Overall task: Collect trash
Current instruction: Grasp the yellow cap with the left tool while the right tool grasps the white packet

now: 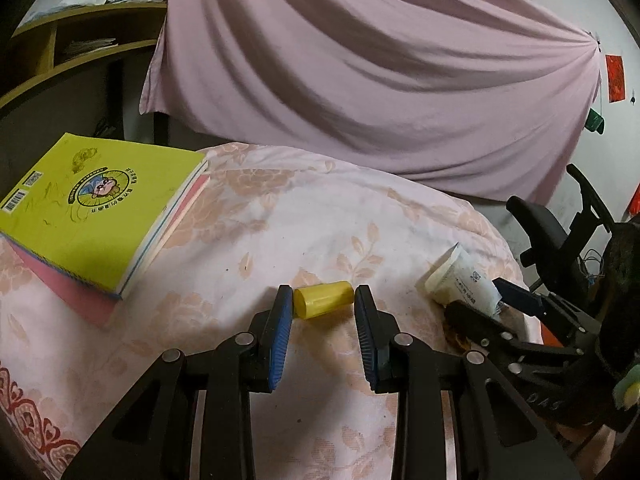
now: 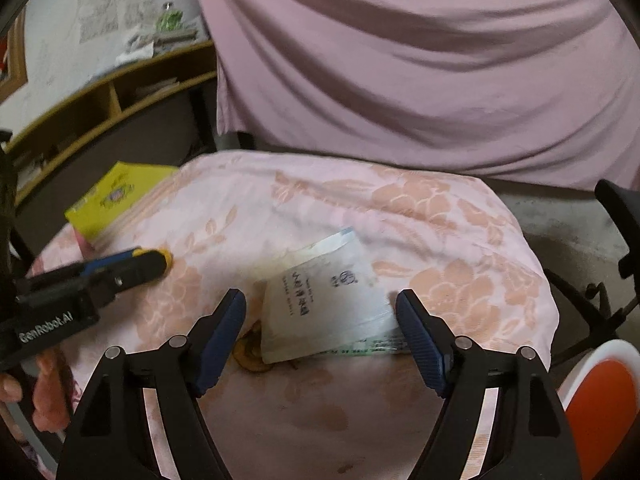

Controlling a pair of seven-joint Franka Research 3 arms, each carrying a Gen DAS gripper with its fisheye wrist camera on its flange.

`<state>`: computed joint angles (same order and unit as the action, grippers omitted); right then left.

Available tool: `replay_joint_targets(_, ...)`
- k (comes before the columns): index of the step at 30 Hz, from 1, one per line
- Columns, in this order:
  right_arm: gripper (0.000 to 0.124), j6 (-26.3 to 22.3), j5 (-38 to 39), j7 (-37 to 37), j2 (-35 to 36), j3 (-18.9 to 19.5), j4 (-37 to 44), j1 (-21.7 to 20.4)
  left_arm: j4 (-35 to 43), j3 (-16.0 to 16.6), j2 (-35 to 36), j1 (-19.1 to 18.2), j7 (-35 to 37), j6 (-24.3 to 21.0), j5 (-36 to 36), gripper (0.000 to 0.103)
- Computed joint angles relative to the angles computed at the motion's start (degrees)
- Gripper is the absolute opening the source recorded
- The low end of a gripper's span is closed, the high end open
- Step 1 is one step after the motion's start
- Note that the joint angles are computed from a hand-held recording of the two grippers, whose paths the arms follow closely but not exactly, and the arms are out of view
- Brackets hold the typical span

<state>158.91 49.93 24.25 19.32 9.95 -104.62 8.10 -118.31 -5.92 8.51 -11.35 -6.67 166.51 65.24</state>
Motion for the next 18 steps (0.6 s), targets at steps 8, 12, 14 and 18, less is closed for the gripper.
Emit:
replay_joint_targets(8,0.075,4.07,-7.89,5.82,0.40,-1.50,-0.94,2.60,-0.14,0.06,0.04,0.42,1.56,0.84,-1.91,0.027)
replay_joint_targets(12,0.066,5.77,-7.76,4.60,-0.07,0.12,-1.95,1.69,0.10,0.18,0.21,0.14,1.76,0.60,-2.09,0.027)
replay_joint_targets(14,0.064,6.11,-7.45,3.96,-0.22,0.63,-2.28,1.32,0.04,0.27,0.15,0.06,1.63,0.51,-1.84,0.027)
replay_joint_targets(18,0.061,6.80,-5.46,2.07,-0.63,1.70,-2.76,0.44,0.53,0.15,0.51,-0.03,2.48,-0.16,-2.27,0.027)
